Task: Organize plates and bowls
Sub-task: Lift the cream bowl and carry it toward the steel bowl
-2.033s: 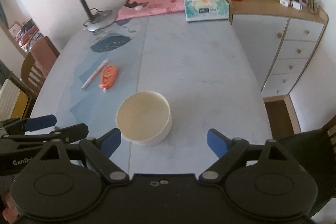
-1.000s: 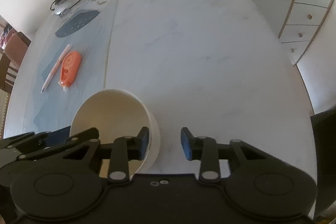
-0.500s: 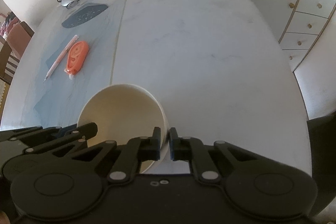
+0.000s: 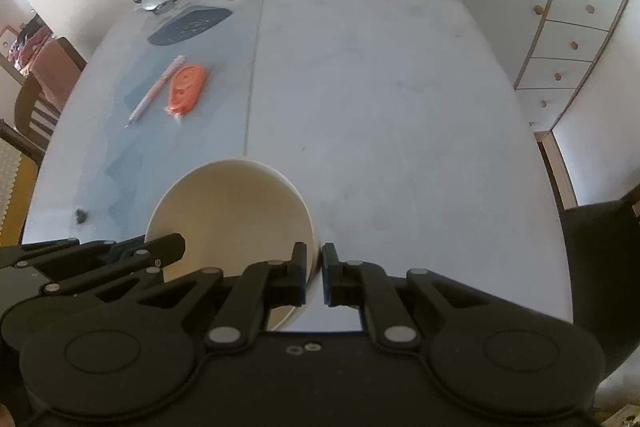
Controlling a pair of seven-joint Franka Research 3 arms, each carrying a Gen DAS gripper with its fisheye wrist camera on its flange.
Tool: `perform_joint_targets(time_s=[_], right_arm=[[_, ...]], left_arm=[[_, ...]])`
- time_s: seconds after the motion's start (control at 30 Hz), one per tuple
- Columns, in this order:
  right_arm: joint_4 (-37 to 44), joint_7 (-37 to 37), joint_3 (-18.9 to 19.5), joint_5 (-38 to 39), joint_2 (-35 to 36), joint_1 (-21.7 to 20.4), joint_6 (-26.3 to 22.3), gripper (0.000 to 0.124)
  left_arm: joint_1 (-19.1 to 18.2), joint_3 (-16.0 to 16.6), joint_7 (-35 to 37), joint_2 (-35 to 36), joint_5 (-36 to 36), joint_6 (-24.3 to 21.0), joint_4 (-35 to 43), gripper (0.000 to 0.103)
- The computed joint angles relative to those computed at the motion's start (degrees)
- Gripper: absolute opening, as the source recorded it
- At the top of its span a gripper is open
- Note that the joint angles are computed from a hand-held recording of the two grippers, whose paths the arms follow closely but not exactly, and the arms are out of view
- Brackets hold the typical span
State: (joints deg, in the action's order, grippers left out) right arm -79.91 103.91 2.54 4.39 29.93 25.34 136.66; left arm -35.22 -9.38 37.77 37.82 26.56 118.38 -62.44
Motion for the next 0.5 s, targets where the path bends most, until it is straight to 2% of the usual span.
perform_joint_targets(time_s=[0.17, 0.5], right_arm=[[-8.6, -0.5, 0.8, -0.1, -7.3, 0.4, 2.5, 0.008], [-22.9, 1.5, 3.0, -1.2, -20.5, 1.1, 5.1, 0.008]], left_arm=[[0.0, -1.1, -2.7, -8.4, 1.1, 1.9, -10.4, 0.005], [1.4, -5.7, -6.1, -21.4, 2.2, 2.2, -24.7, 0.005]])
